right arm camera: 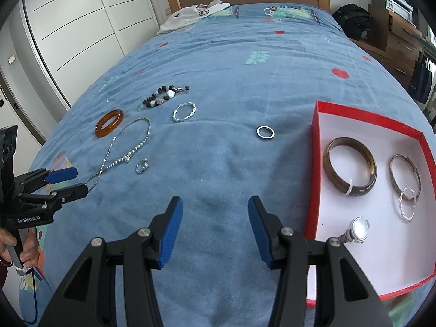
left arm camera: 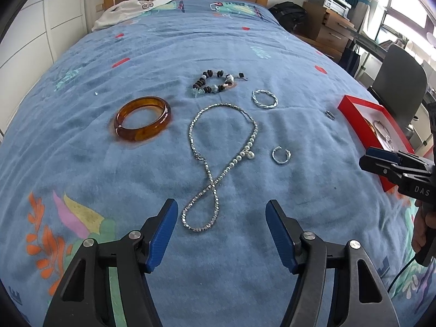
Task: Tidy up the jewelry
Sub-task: 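Move the left tool toward the silver bead necklace while the right tool approaches the small silver hoop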
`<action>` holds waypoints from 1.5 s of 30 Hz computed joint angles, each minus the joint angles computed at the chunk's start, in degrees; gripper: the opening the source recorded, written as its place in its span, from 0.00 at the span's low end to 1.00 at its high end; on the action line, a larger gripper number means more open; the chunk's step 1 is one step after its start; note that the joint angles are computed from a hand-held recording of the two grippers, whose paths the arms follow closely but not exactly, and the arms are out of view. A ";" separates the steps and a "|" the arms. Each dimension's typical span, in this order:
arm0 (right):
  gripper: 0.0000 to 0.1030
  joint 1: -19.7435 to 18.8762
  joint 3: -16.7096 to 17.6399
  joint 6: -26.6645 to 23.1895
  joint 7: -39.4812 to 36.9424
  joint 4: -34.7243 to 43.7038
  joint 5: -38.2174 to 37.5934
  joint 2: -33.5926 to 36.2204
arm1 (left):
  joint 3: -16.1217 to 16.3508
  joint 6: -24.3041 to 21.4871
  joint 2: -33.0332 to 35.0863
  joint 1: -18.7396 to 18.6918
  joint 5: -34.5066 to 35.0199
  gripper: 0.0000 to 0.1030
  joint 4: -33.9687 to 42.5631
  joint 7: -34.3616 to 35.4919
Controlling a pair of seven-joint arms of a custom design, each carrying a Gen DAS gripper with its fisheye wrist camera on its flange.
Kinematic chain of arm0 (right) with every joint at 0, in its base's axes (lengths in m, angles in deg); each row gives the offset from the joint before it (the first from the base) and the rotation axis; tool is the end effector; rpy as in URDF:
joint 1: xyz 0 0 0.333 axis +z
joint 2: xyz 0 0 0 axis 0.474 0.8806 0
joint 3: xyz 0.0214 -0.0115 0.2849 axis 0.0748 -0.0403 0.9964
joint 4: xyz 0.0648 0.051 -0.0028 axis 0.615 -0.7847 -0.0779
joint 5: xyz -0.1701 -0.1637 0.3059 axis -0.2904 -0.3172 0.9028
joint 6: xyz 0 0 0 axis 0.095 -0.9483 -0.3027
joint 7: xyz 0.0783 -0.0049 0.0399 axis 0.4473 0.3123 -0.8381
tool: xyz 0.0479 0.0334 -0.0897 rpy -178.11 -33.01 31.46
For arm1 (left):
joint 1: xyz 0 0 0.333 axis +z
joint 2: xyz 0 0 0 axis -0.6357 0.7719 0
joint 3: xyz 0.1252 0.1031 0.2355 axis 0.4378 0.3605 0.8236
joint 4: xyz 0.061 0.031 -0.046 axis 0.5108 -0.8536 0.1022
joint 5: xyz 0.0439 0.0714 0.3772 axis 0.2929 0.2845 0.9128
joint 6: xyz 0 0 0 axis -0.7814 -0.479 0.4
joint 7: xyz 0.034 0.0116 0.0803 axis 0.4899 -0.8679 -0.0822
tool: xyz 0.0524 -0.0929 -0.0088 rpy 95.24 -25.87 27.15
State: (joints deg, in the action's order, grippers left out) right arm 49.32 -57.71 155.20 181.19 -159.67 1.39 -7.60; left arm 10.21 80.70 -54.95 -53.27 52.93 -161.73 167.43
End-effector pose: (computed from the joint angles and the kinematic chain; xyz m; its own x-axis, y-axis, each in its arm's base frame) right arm 0.4523 0.2949 0.3990 0.0394 -0.9822 -0.1835 -0.8033 0.0781 -0.5905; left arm 0.4353 -0.0810 0.3912 -0.3986 -0.9100 0.1143 -0.7855 0.2744 -0.5547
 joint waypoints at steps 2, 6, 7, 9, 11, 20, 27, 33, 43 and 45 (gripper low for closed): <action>0.47 0.08 0.02 -0.02 -0.24 0.26 0.08 0.21 | 0.26 0.05 0.53 -0.07 -0.21 0.64 0.43 0.30; 0.47 0.45 -0.08 0.24 -0.64 1.26 0.17 1.19 | 0.24 0.06 2.37 0.40 -0.55 0.62 1.61 0.58; 0.47 0.58 -0.12 0.21 -0.46 1.58 0.00 1.47 | 0.23 -0.04 2.80 0.58 -0.74 0.61 1.93 0.69; 0.47 0.88 -0.29 0.05 -0.47 2.11 -0.13 1.93 | 0.15 -0.05 3.41 0.90 -1.23 0.61 2.38 1.12; 0.47 1.13 -0.53 -0.03 -0.63 2.45 0.02 2.27 | 0.05 0.06 3.78 1.03 -1.84 0.61 2.65 1.86; 0.47 2.07 -1.48 0.17 -0.97 4.13 0.02 4.00 | -1.25 0.38 6.63 2.09 -2.84 0.61 4.73 3.10; 0.47 2.67 -2.02 0.48 -1.52 4.89 0.52 4.93 | -2.42 0.71 8.78 2.99 -2.73 0.58 6.10 3.57; 0.47 3.25 -2.48 0.84 -2.08 5.95 0.86 6.10 | -3.10 0.89 9.95 3.62 -2.75 0.54 6.49 4.03; 0.47 4.76 -3.47 1.95 -3.97 8.25 2.37 8.61 | -3.52 0.93 10.63 4.06 -4.07 0.51 6.96 5.70; 0.47 5.05 -3.85 1.91 -3.89 8.40 2.20 8.77 | -3.53 0.86 10.83 4.13 -4.35 0.51 7.17 5.95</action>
